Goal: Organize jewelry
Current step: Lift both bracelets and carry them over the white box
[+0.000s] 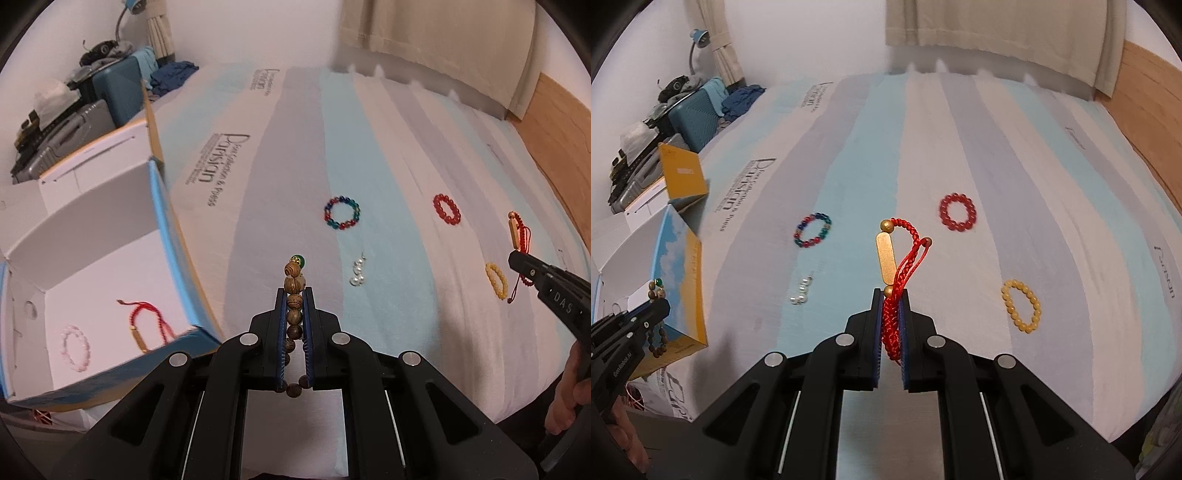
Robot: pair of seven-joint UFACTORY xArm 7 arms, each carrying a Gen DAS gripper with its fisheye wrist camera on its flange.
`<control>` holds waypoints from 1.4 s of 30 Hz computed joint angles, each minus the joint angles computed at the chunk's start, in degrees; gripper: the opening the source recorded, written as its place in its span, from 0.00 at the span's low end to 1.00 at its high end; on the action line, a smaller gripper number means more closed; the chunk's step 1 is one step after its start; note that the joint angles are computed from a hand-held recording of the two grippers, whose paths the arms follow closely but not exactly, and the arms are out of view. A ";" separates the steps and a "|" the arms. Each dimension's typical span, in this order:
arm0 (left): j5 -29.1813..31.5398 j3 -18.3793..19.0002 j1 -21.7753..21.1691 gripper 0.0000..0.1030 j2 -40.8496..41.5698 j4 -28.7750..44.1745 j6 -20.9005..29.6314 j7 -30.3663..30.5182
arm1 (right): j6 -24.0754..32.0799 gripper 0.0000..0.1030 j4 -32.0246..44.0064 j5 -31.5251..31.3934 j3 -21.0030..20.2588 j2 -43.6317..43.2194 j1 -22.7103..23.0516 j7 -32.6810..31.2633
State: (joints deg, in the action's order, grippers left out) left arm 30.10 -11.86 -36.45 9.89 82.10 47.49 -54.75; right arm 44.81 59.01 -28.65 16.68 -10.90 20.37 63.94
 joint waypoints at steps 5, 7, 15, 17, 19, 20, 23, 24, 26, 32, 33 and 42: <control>0.49 -0.10 0.88 0.07 -3.05 -0.91 1.17 0.34 | 1.15 0.07 4.07 -1.41 0.99 2.70 1.15 0.77; 0.64 -0.35 1.53 0.07 -4.44 -1.68 1.64 0.45 | 1.41 0.07 5.75 -1.67 0.98 4.05 1.99 0.91; 0.66 -1.49 6.35 0.07 -12.18 -7.88 2.31 0.34 | 3.23 0.07 15.77 -4.92 0.26 11.46 7.29 1.13; 0.37 -1.80 7.85 0.07 -14.39 -9.71 2.29 0.33 | 3.74 0.07 19.05 -5.84 -0.17 13.93 9.05 1.02; 0.00 -2.18 9.44 0.07 -16.67 -11.62 2.27 0.46 | 4.27 0.07 22.02 -6.23 -0.91 16.09 10.84 0.72; -0.29 -2.29 10.26 0.07 -17.82 -12.52 2.24 0.74 | 4.76 0.07 24.23 -6.60 -1.18 17.71 11.93 0.45; -1.25 -2.61 12.74 0.07 -21.10 -15.29 2.06 1.38 | 5.75 0.07 29.15 -7.05 -2.53 21.15 14.94 -0.43; -1.52 -2.77 13.54 0.07 -22.01 -16.01 2.03 1.69 | 6.17 0.07 31.31 -7.36 -2.90 22.61 16.10 -0.85; -2.34 -2.79 15.14 0.07 -24.31 -17.82 2.01 2.54 | 6.73 0.07 34.73 -7.61 -3.86 24.85 18.18 -1.71; -4.88 -2.79 19.69 0.07 -30.36 -22.53 2.02 4.83 | 9.42 0.07 48.40 -7.05 -6.60 34.17 24.66 -5.73; -5.34 -2.78 20.39 0.07 -31.14 -23.10 1.99 5.23 | 9.82 0.07 50.35 -6.67 -7.12 35.49 25.53 -6.41; -9.43 -1.90 25.32 0.07 -37.40 -29.05 0.99 9.53 | 16.05 0.07 75.34 -1.17 -11.36 52.34 33.22 -15.63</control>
